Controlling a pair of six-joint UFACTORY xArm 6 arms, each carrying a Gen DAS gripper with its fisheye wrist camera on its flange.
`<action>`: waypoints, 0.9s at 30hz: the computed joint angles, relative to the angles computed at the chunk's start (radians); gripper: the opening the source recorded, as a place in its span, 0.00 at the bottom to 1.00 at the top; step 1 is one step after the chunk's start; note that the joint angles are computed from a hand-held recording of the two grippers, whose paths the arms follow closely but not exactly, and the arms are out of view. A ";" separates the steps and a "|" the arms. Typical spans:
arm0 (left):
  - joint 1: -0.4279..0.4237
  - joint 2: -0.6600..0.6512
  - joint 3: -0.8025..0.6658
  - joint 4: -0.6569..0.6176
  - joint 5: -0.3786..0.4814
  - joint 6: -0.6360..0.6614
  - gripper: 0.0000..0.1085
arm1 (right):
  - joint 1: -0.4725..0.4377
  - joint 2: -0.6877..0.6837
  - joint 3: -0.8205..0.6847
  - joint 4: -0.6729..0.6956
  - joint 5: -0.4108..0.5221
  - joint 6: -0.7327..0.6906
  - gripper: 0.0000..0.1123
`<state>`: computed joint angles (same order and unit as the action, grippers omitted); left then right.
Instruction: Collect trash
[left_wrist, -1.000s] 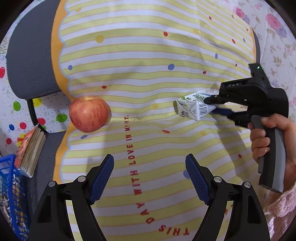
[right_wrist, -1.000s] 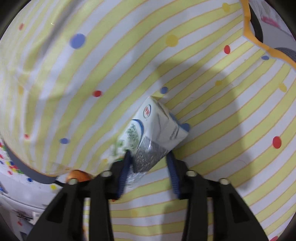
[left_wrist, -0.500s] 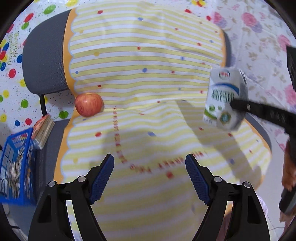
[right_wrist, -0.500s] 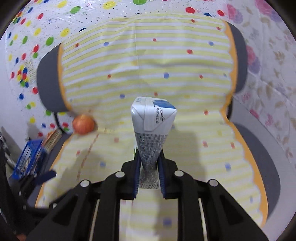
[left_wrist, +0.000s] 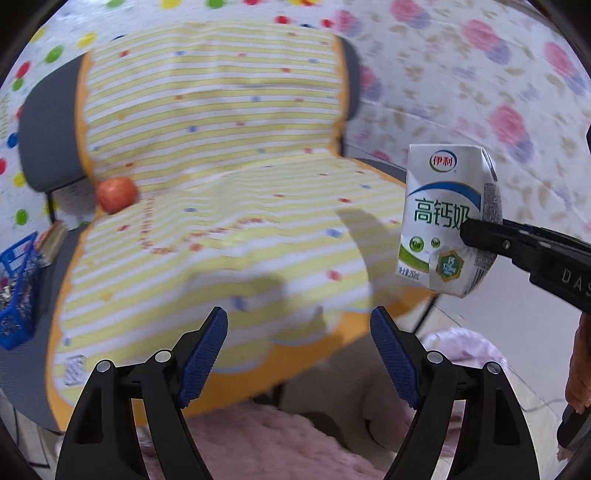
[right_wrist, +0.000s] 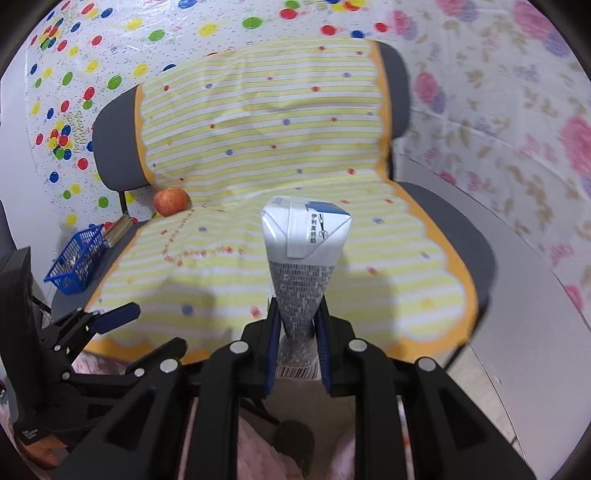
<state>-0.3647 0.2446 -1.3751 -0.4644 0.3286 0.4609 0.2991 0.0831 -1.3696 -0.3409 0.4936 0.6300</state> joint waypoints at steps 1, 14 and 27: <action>-0.010 -0.008 0.010 -0.017 -0.002 0.020 0.73 | -0.003 -0.035 0.041 -0.024 0.001 0.026 0.16; -0.175 -0.041 0.011 -0.280 0.046 0.341 0.73 | -0.064 -0.513 0.531 -0.216 0.202 0.329 0.18; -0.187 -0.057 0.036 -0.157 0.030 0.228 0.81 | -0.106 -0.565 0.575 -0.198 0.182 0.327 0.61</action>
<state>-0.5512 0.1871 -1.3392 -0.6217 0.3585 0.6890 0.1933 -0.4821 -0.7944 -0.5391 0.6758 0.9569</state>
